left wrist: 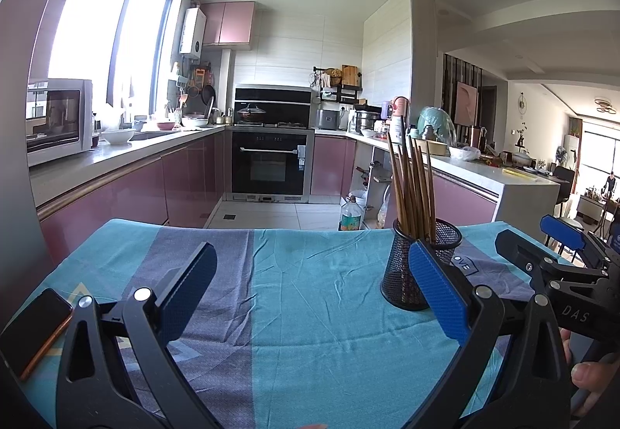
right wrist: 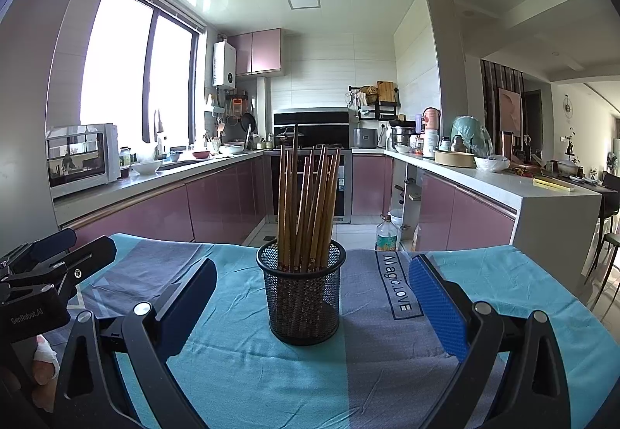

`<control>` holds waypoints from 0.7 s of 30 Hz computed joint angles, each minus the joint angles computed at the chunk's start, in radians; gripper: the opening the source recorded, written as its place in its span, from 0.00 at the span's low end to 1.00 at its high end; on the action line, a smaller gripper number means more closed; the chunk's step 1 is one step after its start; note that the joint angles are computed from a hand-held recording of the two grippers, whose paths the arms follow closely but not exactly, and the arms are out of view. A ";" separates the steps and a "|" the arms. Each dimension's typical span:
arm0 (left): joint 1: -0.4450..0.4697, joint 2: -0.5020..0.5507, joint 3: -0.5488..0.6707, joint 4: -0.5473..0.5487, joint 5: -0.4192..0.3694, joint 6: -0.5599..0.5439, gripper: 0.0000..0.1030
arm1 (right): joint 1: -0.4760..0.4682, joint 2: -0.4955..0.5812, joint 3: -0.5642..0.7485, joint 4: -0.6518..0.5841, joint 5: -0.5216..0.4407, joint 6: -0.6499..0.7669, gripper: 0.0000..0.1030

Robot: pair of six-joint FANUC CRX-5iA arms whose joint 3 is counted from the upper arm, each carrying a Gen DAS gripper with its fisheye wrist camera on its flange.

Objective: Organize utensils

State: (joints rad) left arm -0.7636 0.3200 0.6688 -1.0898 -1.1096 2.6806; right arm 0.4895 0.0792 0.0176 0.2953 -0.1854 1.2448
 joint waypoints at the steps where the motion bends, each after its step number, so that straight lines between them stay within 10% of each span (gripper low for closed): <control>1: 0.001 0.000 0.000 0.001 0.001 0.000 0.95 | 0.000 0.000 -0.002 0.006 0.002 -0.006 0.93; 21: -0.001 -0.002 -0.003 0.000 0.000 0.001 0.95 | 0.000 0.004 0.006 0.003 -0.002 -0.004 0.93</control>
